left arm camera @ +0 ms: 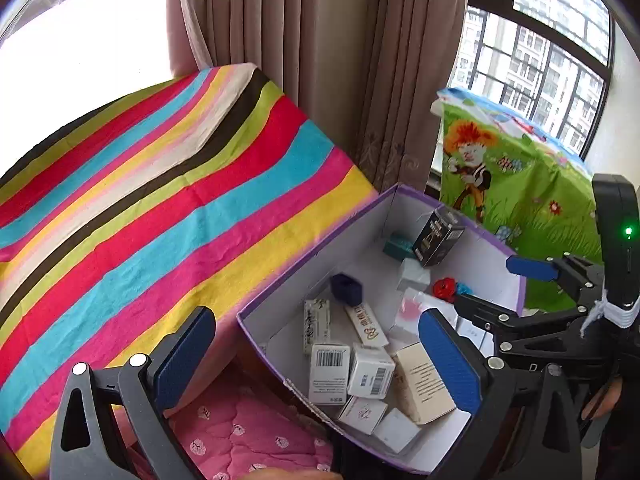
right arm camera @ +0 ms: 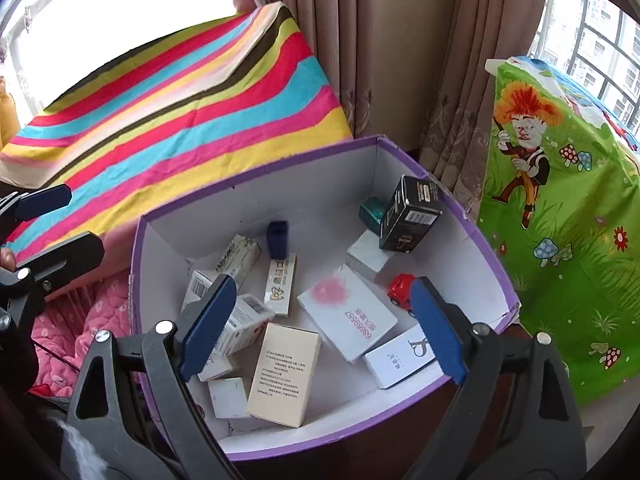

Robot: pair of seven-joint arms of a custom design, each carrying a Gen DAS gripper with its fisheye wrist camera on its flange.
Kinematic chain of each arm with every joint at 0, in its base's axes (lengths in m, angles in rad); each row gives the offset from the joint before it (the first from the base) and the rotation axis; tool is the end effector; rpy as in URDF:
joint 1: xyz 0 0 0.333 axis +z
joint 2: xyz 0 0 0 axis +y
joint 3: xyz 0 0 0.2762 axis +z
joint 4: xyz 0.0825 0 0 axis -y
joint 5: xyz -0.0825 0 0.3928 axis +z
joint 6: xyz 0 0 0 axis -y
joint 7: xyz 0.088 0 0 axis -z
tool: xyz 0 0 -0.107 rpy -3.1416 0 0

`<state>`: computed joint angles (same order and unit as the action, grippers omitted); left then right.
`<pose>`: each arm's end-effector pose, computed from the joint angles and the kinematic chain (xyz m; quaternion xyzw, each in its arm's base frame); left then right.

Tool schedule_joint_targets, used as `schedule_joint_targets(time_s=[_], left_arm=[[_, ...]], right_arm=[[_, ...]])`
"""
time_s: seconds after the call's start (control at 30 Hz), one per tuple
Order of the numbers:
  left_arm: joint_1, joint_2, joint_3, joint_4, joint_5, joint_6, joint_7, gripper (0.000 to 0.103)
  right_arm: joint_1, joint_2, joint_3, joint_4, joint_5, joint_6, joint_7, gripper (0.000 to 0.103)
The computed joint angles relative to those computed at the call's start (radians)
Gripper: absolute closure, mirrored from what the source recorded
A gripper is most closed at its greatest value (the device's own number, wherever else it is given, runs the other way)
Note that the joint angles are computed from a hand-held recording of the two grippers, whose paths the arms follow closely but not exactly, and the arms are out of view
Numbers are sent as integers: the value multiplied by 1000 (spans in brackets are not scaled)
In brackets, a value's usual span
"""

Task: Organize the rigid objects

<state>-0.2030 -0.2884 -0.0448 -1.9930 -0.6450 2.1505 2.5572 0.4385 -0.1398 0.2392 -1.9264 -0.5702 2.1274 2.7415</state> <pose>0.5048 -0.1558 0.5998 -0.2639 0.8952 -0.3512 0.0750 0.4520 0.3405 0.5484 -0.5760 0.7528 -0.2515 0.1955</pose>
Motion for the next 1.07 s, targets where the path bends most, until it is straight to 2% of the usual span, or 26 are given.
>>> schedule_joint_targets(time_s=[0.3,0.97,1.07], left_arm=[[-7,-18,-10,-36,42,25,-3,0],[-13,-9,-2,-28,62,3,5,0],[-6,-2,-9,-29,77,20,-13,0]], right_arm=[[9,23,-6,13,27,-11,-20,13],[15,27,-15,8,62,-17,-29,13],[15,27,-14,9,62,-19,-27,13]])
